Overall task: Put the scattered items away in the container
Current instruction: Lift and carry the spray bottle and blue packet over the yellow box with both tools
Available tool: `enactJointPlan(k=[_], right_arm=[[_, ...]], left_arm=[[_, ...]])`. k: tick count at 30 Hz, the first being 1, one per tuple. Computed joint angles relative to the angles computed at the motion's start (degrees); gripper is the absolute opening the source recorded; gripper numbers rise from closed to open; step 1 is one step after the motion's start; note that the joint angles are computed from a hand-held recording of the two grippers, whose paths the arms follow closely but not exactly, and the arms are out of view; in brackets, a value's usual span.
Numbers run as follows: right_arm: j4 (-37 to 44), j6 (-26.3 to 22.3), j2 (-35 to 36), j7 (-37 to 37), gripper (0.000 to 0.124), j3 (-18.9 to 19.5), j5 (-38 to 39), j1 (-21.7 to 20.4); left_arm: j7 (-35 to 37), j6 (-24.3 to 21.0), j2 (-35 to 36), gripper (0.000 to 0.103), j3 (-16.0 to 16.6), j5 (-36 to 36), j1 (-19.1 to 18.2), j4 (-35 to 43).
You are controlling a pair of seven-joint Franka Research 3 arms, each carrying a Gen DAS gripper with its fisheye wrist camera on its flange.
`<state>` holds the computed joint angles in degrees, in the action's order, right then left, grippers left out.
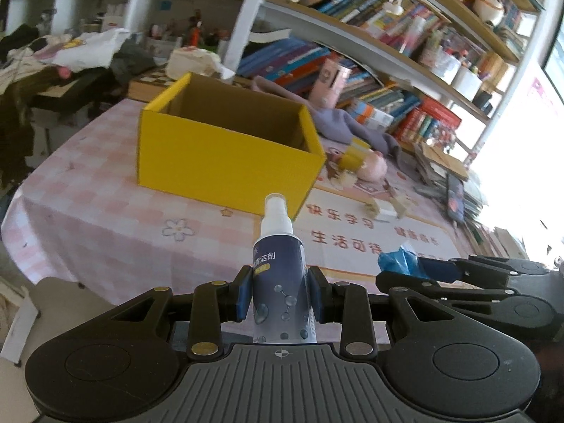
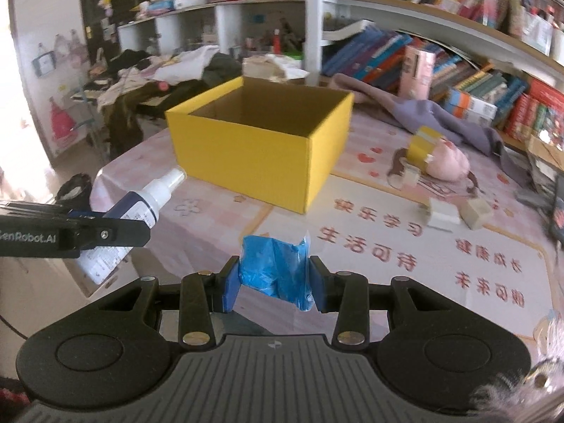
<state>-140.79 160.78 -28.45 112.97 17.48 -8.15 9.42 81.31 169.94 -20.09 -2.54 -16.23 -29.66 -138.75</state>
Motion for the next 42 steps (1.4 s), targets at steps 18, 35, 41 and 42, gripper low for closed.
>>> enactJointPlan(k=[18, 35, 41, 42], right_arm=[[7.28, 9.48, 10.32, -6.01, 0.038, -2.38, 0.08, -0.62], [35.72, 8.92, 35.51, -23.05, 0.038, -12.89, 4.71, 5.75], [51.24, -2.44, 47.6, -35.77, 0.038, -14.12, 8.81, 6.64], [53.72, -4.55, 49.44, -37.45, 0.038, -14.32, 9.19, 6.78]], left_arm=[[0.43, 2.69, 7.99, 0.032, -1.55, 7.05, 4.87, 9.47], [5.59, -6.7, 32.71, 0.032, -10.7, 14.84, 17.52, 41.51], [7.53, -19.27, 45.05, 0.032, -11.46, 19.16, 17.72, 57.83], [7.69, -20.83, 46.66, 0.032, -11.17, 20.32, 17.34, 60.04]])
